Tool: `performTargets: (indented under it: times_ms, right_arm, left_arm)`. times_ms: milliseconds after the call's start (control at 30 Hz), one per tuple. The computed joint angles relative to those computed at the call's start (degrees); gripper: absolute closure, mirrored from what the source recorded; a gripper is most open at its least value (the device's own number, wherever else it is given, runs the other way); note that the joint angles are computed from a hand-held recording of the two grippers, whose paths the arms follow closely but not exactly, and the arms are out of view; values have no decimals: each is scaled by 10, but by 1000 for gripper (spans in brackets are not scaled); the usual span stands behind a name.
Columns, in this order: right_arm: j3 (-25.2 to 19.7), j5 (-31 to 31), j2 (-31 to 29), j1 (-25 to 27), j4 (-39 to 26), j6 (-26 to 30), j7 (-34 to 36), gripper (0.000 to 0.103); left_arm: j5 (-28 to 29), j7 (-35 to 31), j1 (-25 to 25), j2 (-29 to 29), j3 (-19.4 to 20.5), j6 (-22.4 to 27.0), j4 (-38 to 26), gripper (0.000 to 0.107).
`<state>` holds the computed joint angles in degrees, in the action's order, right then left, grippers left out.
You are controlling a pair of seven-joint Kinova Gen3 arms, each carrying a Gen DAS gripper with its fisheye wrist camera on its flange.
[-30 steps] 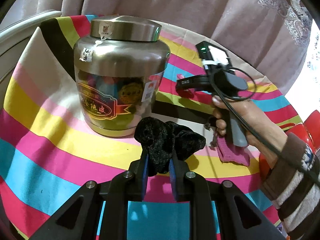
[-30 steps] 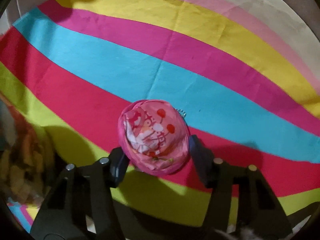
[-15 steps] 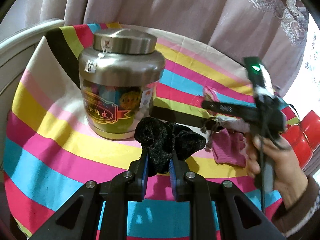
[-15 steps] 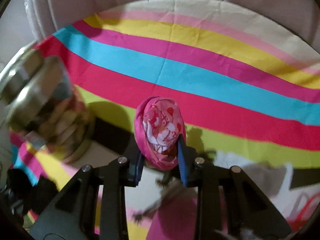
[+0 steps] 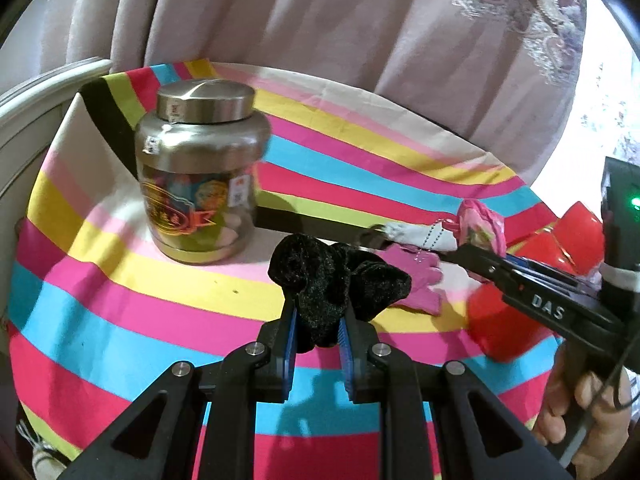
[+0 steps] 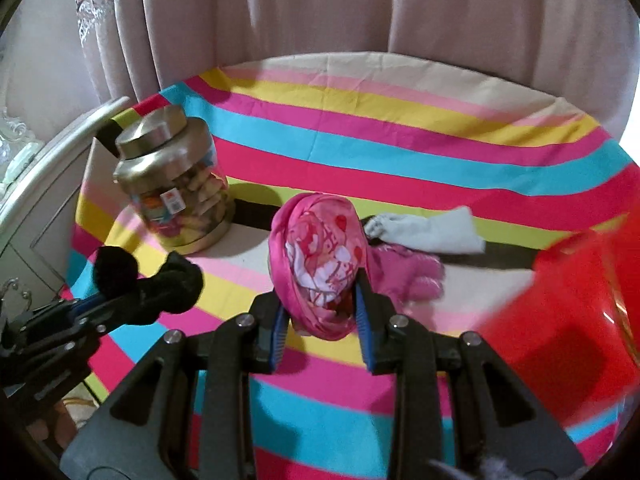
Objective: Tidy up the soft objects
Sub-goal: 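Carry the black item and pink pouch into the white box and open both tools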
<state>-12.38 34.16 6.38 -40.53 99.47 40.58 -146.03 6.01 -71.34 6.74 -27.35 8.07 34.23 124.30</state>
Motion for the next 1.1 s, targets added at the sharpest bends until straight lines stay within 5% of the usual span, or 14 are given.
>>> performTargets:
  times_ms: [333, 767, 1100]
  right_arm:
    - [-65, 49, -79, -23, 49, 128, -115, 70]
    - [-154, -34, -228, 42, 142, 195, -140, 70]
    - [-132, -145, -398, 102, 212, 289, -90, 70]
  left_arm:
    - [19, 32, 26, -44, 45, 40, -12, 88]
    - [26, 92, 56, -66, 149, 76, -45, 88]
    - [22, 125, 98, 6, 230, 58, -98, 88]
